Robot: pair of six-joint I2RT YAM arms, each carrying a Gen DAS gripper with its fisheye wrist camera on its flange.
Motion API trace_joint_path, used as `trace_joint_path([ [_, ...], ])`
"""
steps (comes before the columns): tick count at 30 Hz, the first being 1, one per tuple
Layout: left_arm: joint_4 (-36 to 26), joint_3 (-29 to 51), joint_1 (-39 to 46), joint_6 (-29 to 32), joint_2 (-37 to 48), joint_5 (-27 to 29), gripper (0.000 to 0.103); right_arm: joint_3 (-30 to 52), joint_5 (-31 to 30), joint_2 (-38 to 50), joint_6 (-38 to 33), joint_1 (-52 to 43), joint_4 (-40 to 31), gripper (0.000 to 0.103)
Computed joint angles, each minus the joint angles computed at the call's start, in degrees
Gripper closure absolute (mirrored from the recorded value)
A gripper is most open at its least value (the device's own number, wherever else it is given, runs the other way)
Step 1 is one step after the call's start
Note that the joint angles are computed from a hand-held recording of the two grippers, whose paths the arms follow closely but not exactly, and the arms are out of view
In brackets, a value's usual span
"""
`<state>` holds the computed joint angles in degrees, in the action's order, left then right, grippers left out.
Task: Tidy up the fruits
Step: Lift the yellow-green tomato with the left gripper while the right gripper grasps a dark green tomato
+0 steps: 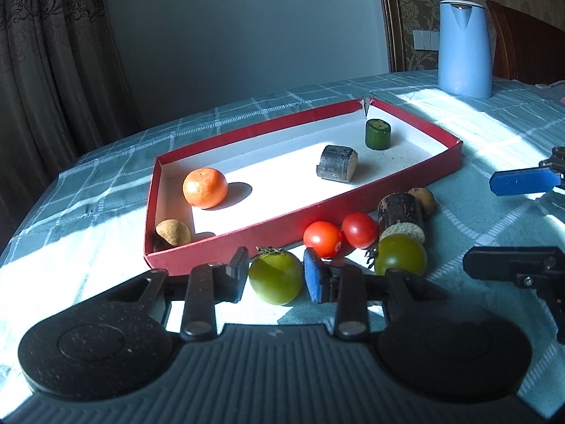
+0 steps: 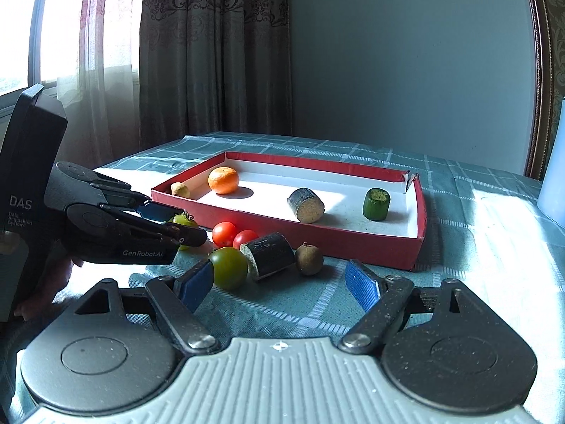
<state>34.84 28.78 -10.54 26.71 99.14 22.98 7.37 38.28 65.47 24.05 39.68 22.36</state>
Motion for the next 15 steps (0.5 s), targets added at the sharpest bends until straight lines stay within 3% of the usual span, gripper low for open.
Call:
trace_joint_path([
  [4,-1.1,1.5,2.2,-3.6,0.2,1.3,0.071,2.1,-6.9,3.6,2.0,-1.5,-0.5,0.029],
  [6,-2.8,2.6,2.4,-4.1,0.4,1.4,0.071,4.3,-10.0,7.0,2.2,-2.6,-1.2,0.044],
  [12,-1.2,1.6,0.9,-3.0,0.4,-1.7,0.068,8.8,-12.1,13.0,2.5,-4.2,-0.7,0.044],
  [15,-3.2,2.8,0.2,-2.8,1.1,-3.0,0.066,11.7,-13.8,16.3,2.9,-5.6,-0.9,0.044],
])
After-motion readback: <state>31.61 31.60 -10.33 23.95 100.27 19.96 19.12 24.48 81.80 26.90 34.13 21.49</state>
